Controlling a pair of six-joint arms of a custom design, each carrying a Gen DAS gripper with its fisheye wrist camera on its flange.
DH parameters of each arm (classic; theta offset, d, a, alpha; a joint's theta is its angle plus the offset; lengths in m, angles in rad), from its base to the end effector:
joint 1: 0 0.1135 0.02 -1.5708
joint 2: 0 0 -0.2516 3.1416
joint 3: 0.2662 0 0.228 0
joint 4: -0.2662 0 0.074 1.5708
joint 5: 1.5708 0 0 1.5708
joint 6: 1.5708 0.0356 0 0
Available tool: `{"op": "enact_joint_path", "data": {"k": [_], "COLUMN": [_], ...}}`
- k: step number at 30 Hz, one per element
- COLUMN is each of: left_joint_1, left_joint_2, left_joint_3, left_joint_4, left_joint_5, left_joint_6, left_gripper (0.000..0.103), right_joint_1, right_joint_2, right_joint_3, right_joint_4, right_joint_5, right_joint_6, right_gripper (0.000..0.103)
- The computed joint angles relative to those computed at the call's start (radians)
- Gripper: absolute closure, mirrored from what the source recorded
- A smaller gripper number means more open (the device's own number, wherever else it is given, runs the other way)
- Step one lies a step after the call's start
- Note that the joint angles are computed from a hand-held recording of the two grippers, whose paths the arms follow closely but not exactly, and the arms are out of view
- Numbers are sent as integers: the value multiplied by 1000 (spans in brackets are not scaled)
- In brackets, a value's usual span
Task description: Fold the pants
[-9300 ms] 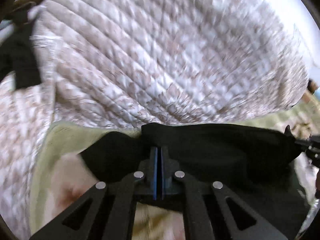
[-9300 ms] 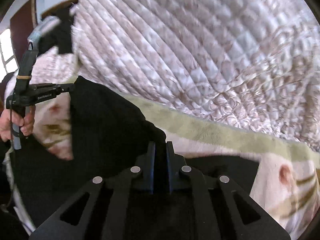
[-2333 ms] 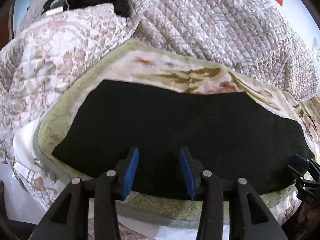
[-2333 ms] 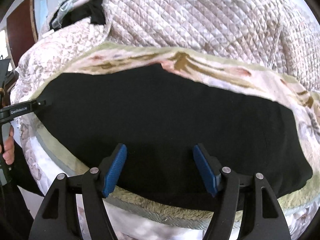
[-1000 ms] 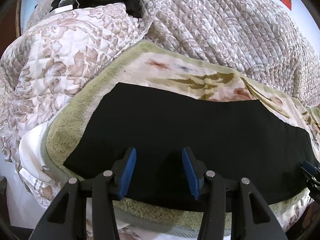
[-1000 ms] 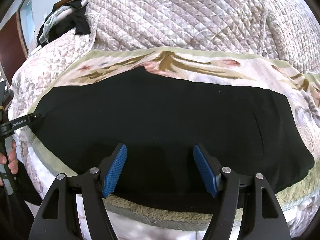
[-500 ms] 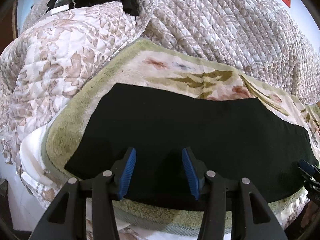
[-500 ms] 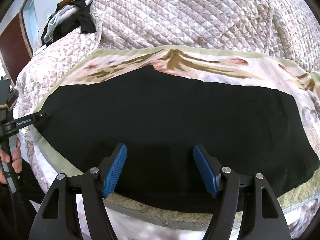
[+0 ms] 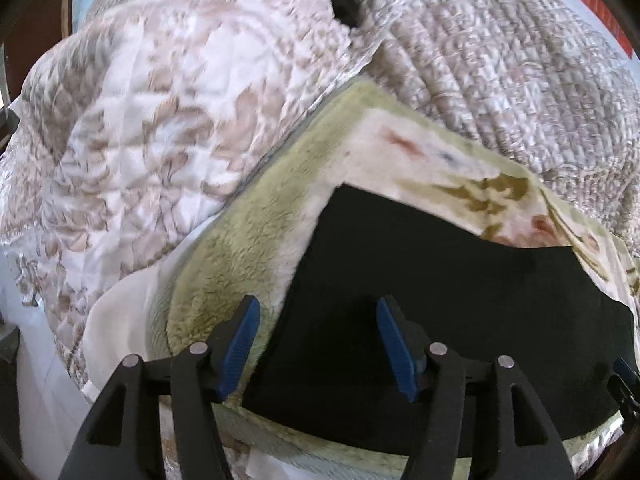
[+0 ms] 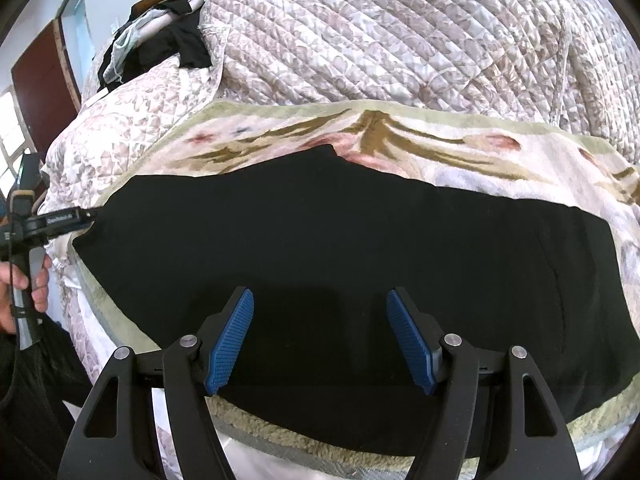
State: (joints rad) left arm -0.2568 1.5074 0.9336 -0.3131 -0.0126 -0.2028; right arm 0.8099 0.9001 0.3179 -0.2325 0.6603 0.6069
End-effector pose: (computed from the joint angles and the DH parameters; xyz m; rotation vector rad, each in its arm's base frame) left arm 0.2812 -0.0734 0.2106 0.0611 2.4659 -0.1849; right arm 0.1195 0.0939 0.1655 0.0737 2.1817 -0.0040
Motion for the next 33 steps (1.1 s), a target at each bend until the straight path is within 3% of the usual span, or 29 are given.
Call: {"op": "enact_joint_path", "data": {"k": [3,7,9,11,13,16,24,33], "left_joint_1": [-9,-15,-27,-37,-45,-52,-95,-391], "left_joint_2": [16,30,29,17,8,4,-57,27], "left_joint_3": [-12,-18,-29,-33,-34,-20,32,240], "left_joint_4": [40,61,79,80,74,56,-15,-64], "left_joint_5": [12,16,7,21,25,43,181,253], "left_joint_6": [9,-4,3,10,17,5,-83,-204], "left_gripper": [32,32,45,68,75,94,95,95], "right_joint_1": [-10,-24,-32,-37,-44,-46,-73,-127], "right_joint_2": [-7,-16,-35,-52,-72,-94,-209,-411], "right_joint_3": [-12,-26,-36,-42,-48,-51,-67,-79], "right_joint_4": [11,34,38,37,36,28,-23,-164], "right_joint_5": [-14,-31,-46,-57,-68,-70,-74,-64], "right_joint_6": [-1,2,5,11,13,16,26,70], "right_gripper": [34,34,34,34,34,34,34,34]}}
